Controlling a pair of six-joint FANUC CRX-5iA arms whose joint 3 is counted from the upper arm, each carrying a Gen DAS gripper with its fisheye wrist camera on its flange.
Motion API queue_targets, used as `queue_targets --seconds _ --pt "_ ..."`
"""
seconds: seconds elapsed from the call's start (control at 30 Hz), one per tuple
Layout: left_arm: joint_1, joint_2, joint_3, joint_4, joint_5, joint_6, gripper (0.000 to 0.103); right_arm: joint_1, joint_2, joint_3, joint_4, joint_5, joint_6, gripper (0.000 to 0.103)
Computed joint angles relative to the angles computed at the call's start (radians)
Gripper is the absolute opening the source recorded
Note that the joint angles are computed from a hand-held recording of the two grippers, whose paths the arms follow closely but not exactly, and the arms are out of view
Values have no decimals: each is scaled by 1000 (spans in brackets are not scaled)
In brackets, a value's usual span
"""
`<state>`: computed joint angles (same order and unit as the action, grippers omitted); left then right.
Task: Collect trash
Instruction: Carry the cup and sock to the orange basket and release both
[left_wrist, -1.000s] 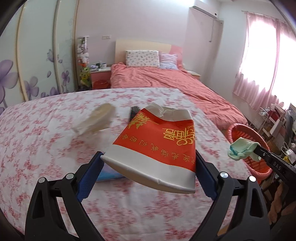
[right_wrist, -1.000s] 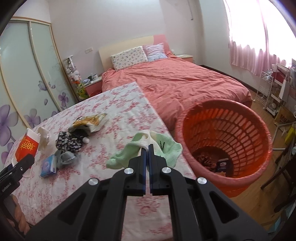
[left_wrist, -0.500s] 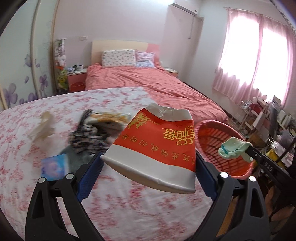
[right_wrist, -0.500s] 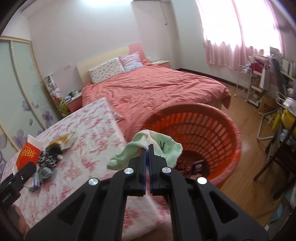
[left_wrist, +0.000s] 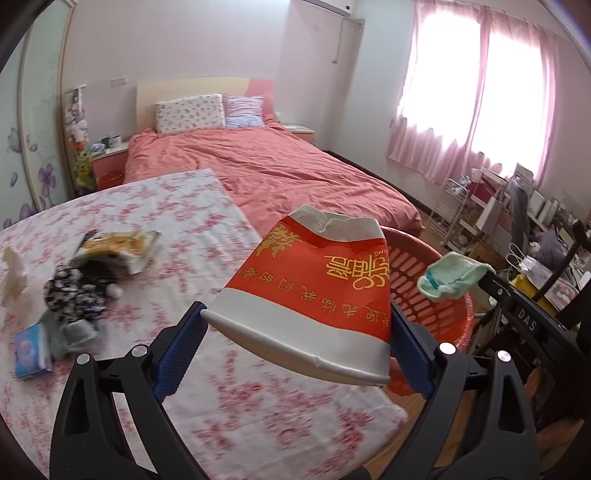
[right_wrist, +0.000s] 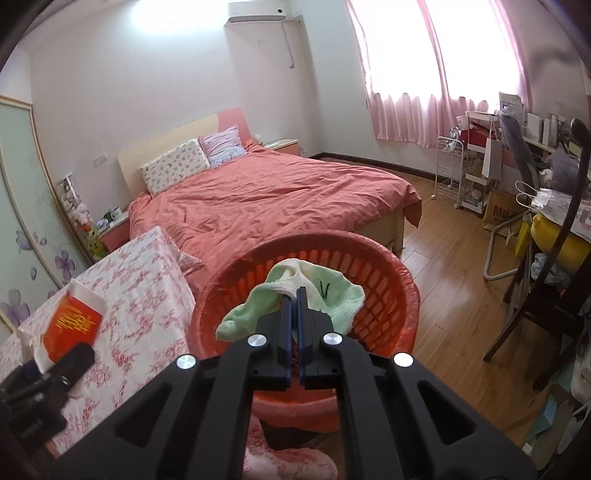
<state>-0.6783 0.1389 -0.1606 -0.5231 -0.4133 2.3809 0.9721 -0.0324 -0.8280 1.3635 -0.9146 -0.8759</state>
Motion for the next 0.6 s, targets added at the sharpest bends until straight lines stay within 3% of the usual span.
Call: queue_targets --seconds 0.27,0.6 --pt "-9 73 45 86 38 -100 92 -66 -15 -32 49 50 -37 4" --pt "-24 171 123 161 33 -193 92 -166 -10 -46 109 135 -60 4"
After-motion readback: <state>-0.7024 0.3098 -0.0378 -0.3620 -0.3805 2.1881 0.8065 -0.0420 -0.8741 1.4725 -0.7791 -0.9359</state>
